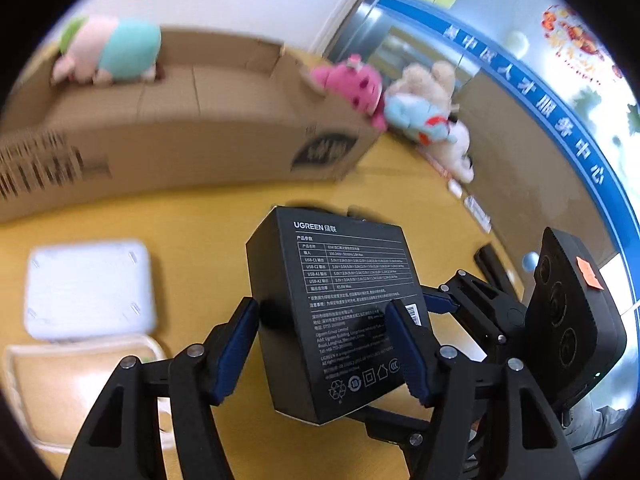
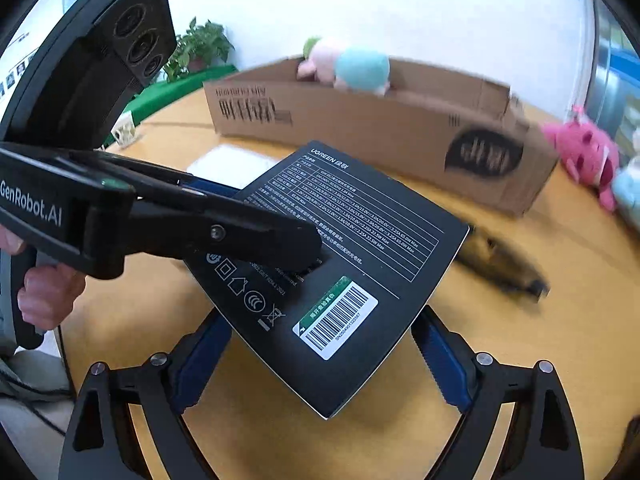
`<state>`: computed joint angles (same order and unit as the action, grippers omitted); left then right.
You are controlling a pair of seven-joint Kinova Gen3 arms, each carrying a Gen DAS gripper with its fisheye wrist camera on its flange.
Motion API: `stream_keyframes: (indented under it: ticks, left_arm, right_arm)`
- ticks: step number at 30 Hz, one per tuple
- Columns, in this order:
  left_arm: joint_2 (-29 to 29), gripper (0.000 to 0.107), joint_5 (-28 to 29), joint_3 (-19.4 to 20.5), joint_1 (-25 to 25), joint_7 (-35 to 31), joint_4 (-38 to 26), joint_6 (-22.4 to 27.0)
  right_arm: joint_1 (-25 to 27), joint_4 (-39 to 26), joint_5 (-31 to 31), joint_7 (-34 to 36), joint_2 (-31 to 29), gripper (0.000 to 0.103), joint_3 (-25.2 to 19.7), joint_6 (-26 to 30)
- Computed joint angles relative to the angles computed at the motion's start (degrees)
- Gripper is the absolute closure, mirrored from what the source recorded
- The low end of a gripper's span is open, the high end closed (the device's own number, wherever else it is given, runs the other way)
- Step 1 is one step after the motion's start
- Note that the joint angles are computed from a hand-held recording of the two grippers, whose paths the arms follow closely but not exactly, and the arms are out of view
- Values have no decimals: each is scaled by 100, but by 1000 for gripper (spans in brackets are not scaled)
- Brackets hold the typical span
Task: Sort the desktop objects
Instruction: 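Lift the black box with both grippers and carry it over the cardboard box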
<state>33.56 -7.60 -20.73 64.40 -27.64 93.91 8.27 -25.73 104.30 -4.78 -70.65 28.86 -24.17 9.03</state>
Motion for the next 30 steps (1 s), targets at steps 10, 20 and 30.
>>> stream_keyframes:
  ticks: [10,20,30]
  left_arm:
    - [-556,43,-2025,-1669,985,1113,-223,260]
    - [-969,43,-3305,-1385,331,899,-1270,1084]
    - [-972,43,-3655,-386,-963,688,-1915,1290]
  right_arm:
    - [-678,-1356,620,74,-343,12,544,465]
    - [-555,-3971,1000,684,168,12,90,1640]
    - [-1358,-6625,-476,1744,1318,12,1362,2585]
